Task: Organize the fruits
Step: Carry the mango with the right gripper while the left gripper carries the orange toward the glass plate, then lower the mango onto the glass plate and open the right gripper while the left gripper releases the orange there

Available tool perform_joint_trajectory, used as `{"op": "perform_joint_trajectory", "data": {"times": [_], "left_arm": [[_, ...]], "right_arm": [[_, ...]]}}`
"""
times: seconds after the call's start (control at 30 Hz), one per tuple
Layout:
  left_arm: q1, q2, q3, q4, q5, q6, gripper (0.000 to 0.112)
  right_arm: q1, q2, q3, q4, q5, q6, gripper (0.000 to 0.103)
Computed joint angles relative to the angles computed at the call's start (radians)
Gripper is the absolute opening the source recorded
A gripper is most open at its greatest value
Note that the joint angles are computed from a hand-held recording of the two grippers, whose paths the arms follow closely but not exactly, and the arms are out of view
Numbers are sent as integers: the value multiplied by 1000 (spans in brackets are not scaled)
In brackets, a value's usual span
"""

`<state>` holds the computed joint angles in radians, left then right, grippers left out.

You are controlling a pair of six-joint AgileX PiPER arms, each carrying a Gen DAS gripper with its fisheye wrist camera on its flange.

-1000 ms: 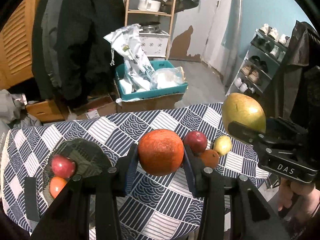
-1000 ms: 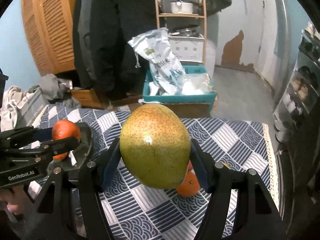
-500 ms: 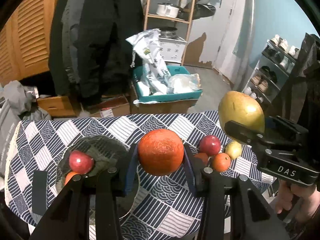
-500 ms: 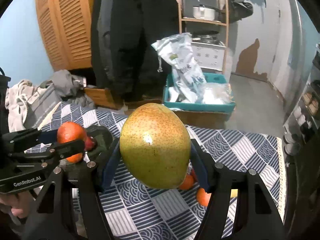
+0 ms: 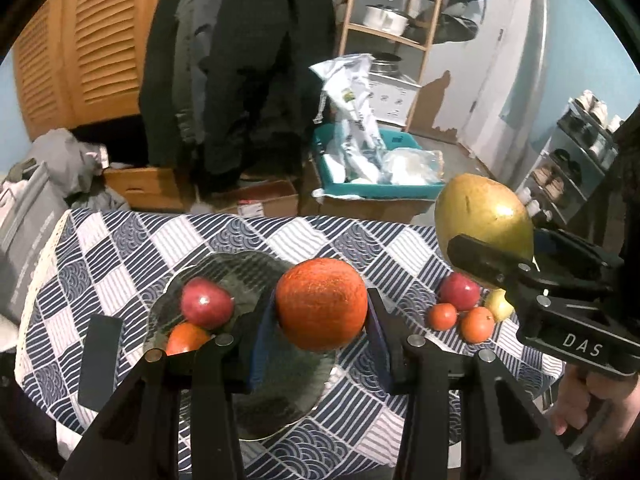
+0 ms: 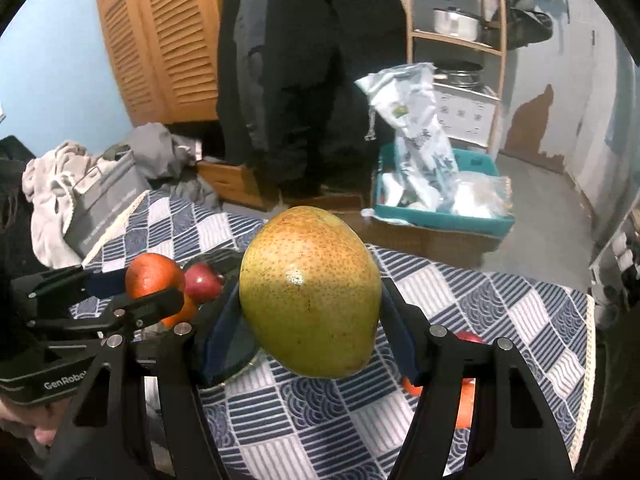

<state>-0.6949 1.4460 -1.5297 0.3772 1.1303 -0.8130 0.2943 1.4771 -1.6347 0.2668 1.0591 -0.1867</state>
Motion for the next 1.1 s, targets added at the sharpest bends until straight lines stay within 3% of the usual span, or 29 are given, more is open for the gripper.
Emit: {"op": "perform_joint_trajectory", "data": {"times": [0.53,1.1], "left_arm": [[160,-108,224,-56,-47,12,44],[290,-75,401,-107,-102,41,44]], "right_arm": [[189,145,-92,-66,2,94,67],[275,340,-96,-50,-32,78,67]]}}
